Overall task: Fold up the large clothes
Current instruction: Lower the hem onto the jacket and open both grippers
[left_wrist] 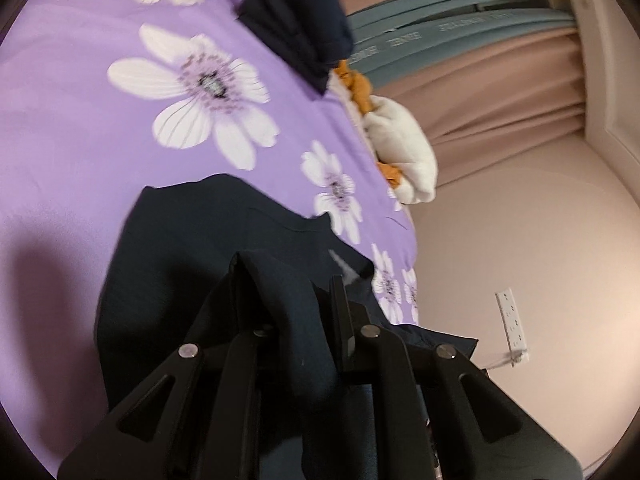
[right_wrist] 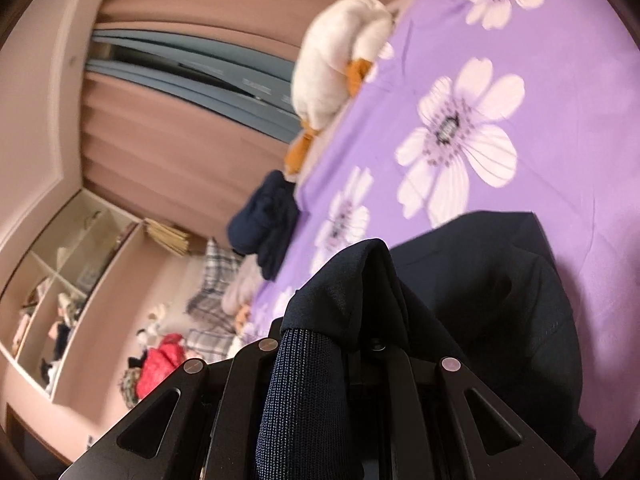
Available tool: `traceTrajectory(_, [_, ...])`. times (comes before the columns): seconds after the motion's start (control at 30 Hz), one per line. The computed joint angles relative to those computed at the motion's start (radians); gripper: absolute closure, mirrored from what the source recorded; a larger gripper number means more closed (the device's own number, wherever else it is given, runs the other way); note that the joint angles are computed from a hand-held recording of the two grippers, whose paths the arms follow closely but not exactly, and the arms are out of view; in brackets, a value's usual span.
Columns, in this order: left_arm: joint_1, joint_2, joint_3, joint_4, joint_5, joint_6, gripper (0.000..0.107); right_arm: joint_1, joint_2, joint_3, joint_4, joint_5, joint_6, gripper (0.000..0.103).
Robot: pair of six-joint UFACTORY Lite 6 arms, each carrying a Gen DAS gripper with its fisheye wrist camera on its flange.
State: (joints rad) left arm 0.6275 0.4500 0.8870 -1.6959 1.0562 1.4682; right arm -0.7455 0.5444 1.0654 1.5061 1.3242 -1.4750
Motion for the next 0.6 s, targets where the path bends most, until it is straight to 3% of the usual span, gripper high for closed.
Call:
traceTrajectory(0.3, [-0.094, 0.225, 0.278, 0.020, -0.110, -0.127, 0.096, 0.086, 0.104, 0.130, 0.024, -0.108, 0.044, 0.089])
traceTrajectory(0.6, [-0.147, 0.443, 0.621, 0.106, -0.167, -0.389, 0.095, 0.175, 0.229, 0.323, 0.059, -0.213, 0.154, 0.089])
